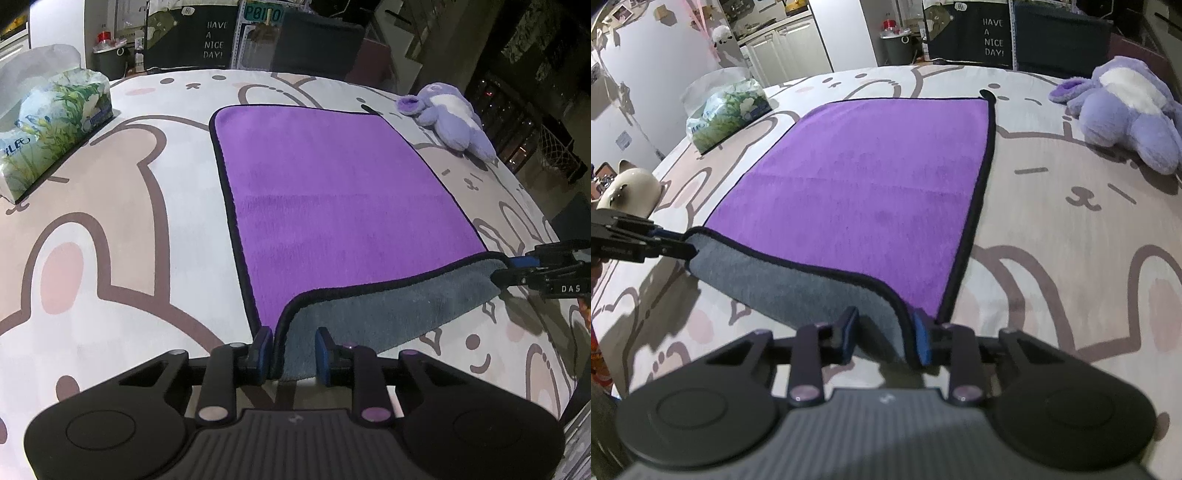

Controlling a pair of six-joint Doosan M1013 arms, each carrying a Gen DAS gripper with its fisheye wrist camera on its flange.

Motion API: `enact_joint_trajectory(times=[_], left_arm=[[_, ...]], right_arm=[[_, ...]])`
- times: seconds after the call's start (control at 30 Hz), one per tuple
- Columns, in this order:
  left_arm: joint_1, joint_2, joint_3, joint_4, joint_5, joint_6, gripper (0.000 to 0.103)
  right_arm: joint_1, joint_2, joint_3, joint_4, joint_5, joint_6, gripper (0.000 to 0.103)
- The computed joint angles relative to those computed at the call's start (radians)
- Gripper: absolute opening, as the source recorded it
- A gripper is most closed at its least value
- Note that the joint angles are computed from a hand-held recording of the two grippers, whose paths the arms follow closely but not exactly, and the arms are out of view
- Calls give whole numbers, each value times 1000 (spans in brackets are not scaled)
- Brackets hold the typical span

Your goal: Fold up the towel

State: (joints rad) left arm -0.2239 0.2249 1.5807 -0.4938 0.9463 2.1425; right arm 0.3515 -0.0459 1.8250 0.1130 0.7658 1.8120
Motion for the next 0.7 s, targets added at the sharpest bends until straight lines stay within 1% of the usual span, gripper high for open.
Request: enact_joint_trajectory(times=[0.07,0.17,0.23,0.27,0.33,0.43,0.7], left_arm=[[-1,0,-2,6,5,2,27],[-2,-1,-2,12,9,6,25],[-4,-2,-2,23,7,1,18],[-6,-4,-1,32,3,-2,15],[-8,-5,0,39,-2,-2,8],[-10,-12,6,39,-23,2,5],[-11,-24,6,14,-81,-4,5]], right_arm=[[0,-3,1,-1,9,-17,35],[-1,-10,5,8,9,-36,25],[-1,-11,3,12,9,-49,18],[0,-13,3,13,10,-53,16],[2,-13,0,11,12,-59,12],[6,-16,-1,-7,9,-47,10],[9,-33,3,-49,-31,0,7]])
